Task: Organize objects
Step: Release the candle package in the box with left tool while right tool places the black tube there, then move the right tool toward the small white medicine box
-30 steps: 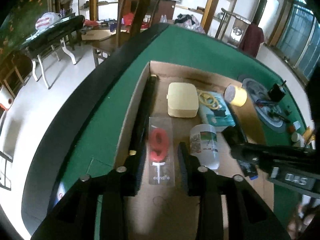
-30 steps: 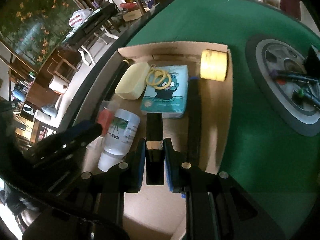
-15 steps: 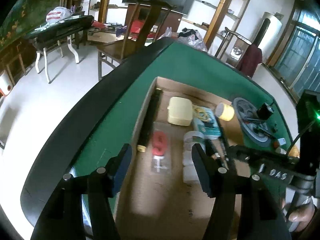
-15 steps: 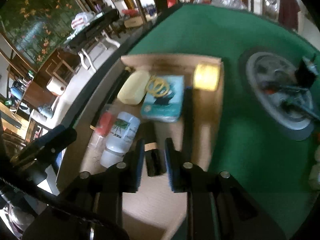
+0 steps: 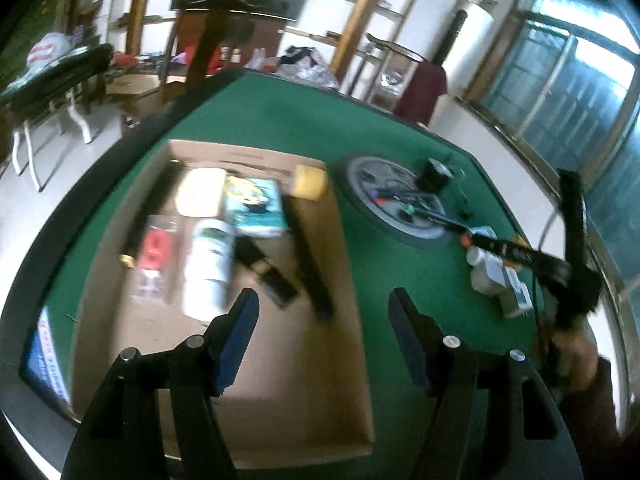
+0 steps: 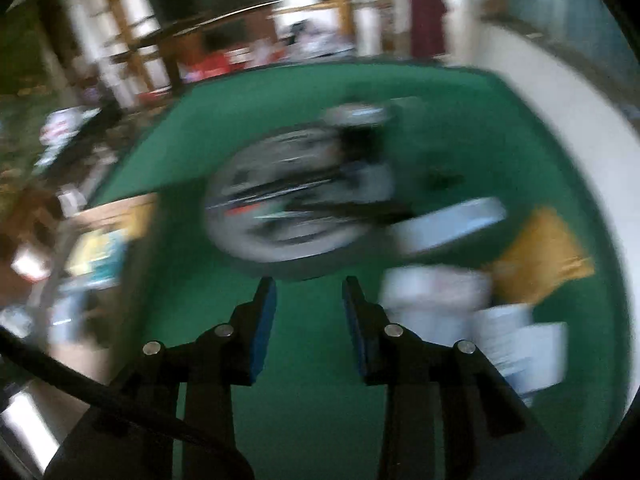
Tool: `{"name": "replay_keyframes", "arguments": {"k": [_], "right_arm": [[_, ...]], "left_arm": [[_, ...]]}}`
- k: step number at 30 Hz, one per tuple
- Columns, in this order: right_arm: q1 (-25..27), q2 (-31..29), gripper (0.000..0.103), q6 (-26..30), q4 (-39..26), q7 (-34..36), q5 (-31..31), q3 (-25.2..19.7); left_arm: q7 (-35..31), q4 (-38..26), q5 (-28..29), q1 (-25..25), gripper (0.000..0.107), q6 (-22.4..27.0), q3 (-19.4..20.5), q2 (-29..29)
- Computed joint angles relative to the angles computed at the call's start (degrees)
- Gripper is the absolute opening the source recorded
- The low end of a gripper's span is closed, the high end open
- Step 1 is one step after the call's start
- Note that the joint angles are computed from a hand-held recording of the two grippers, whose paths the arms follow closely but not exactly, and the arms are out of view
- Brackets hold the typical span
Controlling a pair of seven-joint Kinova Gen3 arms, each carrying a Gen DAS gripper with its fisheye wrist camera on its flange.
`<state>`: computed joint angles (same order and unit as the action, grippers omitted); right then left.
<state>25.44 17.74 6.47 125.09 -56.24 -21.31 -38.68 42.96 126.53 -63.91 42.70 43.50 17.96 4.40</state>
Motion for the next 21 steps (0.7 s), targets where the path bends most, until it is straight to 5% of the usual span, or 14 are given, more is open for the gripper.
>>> {"name": "replay_keyframes", "arguments": {"k": [3, 5, 10, 17, 21], "right_arm": [[-2.6, 2.6, 0.033, -1.6, -1.5, -4.6, 6.0, 6.5], [-1.0, 3.4, 0.05, -1.3, -2.4, -4.1, 6.7, 6.0], [7.9, 5.0, 0.058, 7.5, -5.2, -3.9, 10.4, -3.1], [23.8, 20.0, 0.057, 23.7, -10.1, 1.8, 8.0, -19.4], [31.7, 17.8, 0.058, 23.5, -9.9, 9.5, 0.8, -23.7]], "left_arm": [[-1.2, -2.3, 0.3, 0.8, 0.061, 0.3, 0.1, 1.9], [-2.1, -3.1, 1.2, 1.4, 0.061, 0.3, -0.2, 2.4], [-3.5, -6.1, 3.1, 3.4, 0.061, 1.6, -1.2, 4.1], [-5.5, -8.4, 3.5, 5.5, 0.061, 3.3, -2.0, 5.2], [-6.1, -9.0, 3.9, 6.0, 0.061, 3.5, -2.4, 5.4]]}}
